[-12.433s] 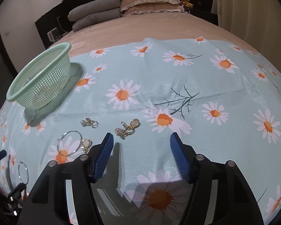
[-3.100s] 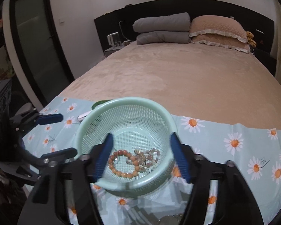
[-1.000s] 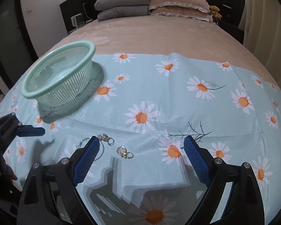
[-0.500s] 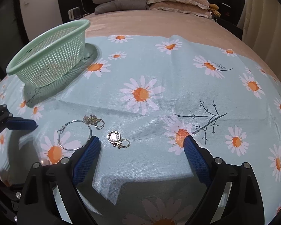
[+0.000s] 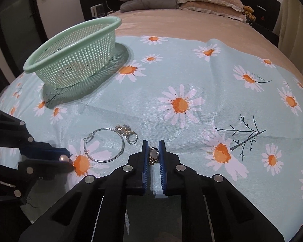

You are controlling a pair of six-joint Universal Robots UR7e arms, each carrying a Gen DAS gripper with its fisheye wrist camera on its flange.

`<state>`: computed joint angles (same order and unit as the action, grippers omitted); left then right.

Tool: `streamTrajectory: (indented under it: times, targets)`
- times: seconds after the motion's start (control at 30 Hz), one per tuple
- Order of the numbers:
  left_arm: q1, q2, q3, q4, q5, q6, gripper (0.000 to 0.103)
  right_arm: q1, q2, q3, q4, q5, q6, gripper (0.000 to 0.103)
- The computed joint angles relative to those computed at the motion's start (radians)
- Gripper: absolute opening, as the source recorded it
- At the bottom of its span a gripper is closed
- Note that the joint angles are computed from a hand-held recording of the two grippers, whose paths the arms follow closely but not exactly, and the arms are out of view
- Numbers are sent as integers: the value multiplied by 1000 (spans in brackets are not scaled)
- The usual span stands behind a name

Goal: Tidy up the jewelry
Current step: 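Grasp a pearl earring with the left tool while the right tool grasps a silver charm, then carry the pearl earring and charm into the green basket and open both tools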

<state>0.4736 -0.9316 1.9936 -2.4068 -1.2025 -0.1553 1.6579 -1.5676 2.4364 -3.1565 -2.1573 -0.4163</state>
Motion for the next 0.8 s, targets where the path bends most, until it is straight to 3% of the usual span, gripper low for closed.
streamTrajectory:
  times: [0.13, 0.5, 0.8]
  targets:
    - [3, -7, 2, 8, -12, -1, 12, 6, 0, -7, 6, -24, 20, 9]
    - [48, -99, 57, -45, -96, -52, 12, -42, -93, -16, 130, 48, 98, 8]
    - [43, -182, 76, 21, -11, -70, 12, 14, -121, -35, 174, 38, 102, 8]
